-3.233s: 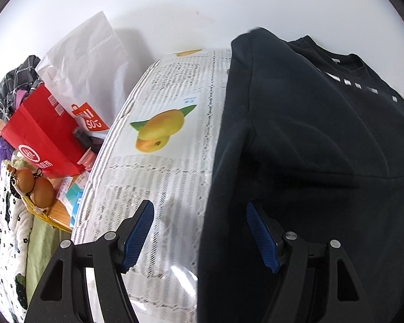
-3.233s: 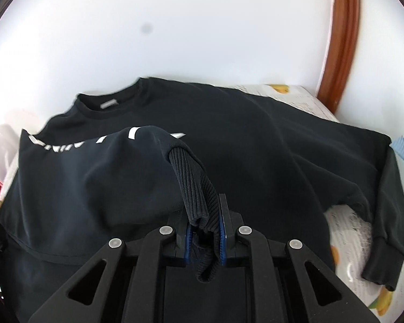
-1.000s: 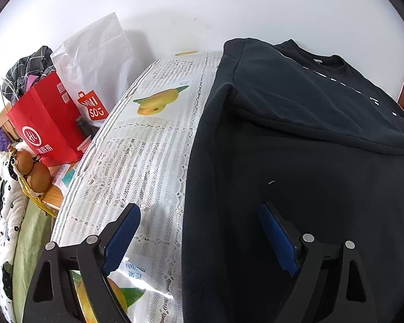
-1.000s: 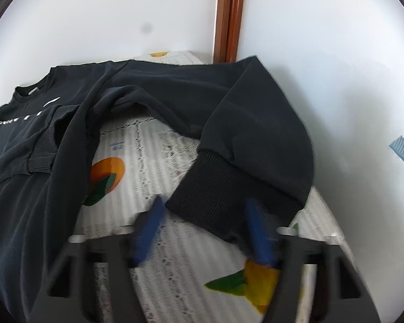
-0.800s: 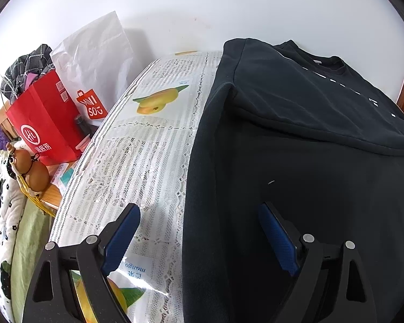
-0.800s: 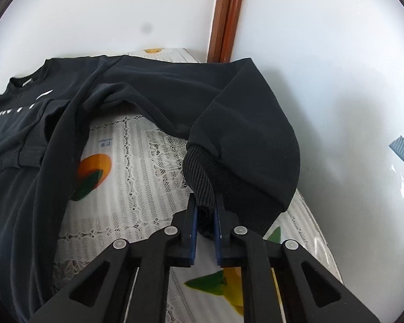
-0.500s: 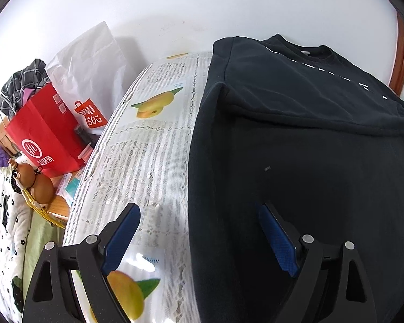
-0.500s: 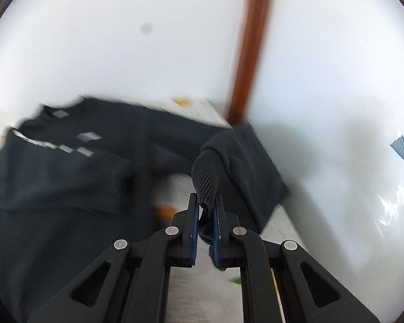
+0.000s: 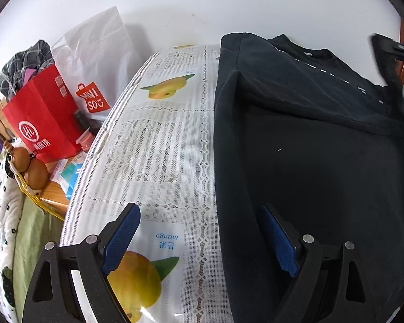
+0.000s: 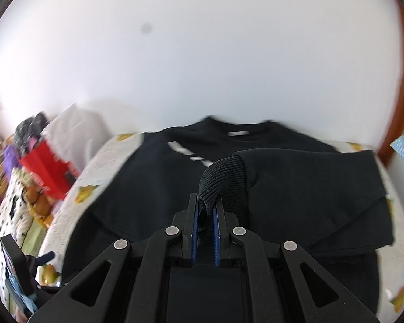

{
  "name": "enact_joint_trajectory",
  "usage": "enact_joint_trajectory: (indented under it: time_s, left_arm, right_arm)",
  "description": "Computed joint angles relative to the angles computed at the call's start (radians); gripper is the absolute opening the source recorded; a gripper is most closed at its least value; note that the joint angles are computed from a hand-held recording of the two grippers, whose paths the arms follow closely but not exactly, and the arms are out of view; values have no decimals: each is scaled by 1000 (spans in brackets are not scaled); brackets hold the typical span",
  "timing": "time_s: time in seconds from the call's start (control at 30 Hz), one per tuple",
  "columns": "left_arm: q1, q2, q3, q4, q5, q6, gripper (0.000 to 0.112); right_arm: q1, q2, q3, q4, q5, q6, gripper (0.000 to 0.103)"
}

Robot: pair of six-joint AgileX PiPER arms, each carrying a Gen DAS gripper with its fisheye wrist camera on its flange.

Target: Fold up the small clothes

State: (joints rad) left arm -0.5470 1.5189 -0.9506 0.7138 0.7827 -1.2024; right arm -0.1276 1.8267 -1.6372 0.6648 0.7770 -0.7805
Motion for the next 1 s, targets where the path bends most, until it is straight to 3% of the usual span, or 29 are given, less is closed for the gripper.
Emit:
enact_joint_trajectory:
  time_s: [0.2, 0.43, 0.47, 0.53, 0.6, 0.9, 1.0]
  left_arm:
    - [20, -1, 6, -30, -24, 19, 93]
    - [28, -7, 21, -24, -46, 8, 95]
    - [31, -8, 20, -28, -47, 13, 95]
    - [34, -6, 13, -36, -43, 23, 95]
    - [38, -8, 4, -54, -46, 47, 91]
    - [-52, 53, -189, -25, 56, 54, 90]
    - [-73, 118, -297, -11, 96, 77, 90]
  right_arm:
    - [156, 92, -75, -30, -18, 74, 9]
    - [194, 207, -195, -13, 43, 100, 17]
    - [183, 199, -176, 11, 50, 62, 18]
    - [160, 158, -103, 43, 15, -7, 32]
    - [119, 107, -20, 50, -30, -61, 36]
    - [-200, 87, 53, -27, -34, -91, 36]
    - [-271, 128, 24, -87, -53, -73, 28]
